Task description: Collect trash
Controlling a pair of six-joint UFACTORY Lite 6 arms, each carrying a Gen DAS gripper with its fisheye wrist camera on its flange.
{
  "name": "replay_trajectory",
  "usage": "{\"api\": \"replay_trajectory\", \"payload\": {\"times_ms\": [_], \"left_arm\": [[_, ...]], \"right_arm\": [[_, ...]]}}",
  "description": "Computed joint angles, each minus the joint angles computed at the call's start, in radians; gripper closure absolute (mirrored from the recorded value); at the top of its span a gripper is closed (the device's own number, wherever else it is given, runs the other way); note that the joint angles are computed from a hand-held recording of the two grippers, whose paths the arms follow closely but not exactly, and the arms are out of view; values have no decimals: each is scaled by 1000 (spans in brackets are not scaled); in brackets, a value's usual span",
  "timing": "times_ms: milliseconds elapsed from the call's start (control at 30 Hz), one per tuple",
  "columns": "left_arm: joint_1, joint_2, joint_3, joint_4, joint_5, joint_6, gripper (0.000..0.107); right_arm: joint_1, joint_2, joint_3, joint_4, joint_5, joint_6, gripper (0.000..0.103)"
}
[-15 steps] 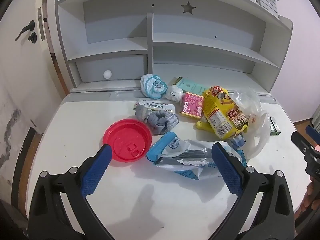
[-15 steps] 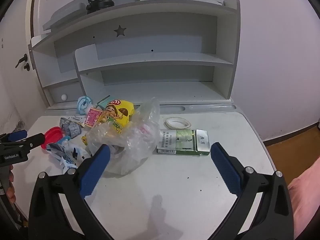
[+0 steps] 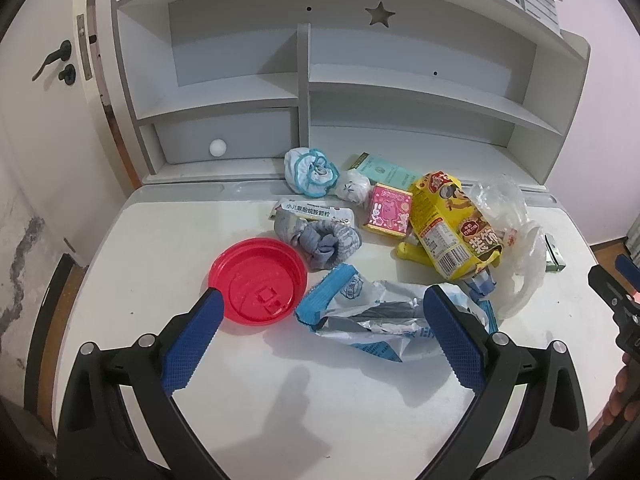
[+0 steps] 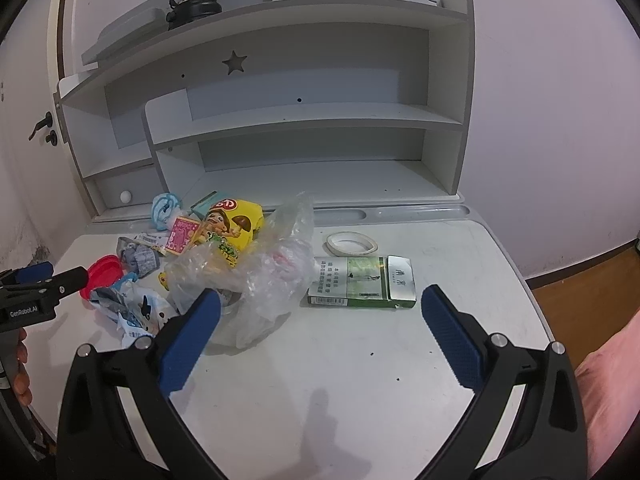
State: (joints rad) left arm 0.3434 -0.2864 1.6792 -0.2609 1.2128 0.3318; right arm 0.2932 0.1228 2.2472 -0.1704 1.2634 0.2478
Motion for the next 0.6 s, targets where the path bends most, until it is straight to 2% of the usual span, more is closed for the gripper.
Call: {"api": "replay_trajectory", "payload": {"times_ms": [500,533,600], "left_arm": [[-15,-22,-40,18,-60,-2,10],[-14,-23,-42,18,-61,-1,10],[-5,-21,-43,-4,-67,1,10]], "right_arm": [[29,-23,-41,-36,-25,38,6],[38,1,-7,-53,0,32,6],[40,-12,-29,-57,-25,42,6]]}}
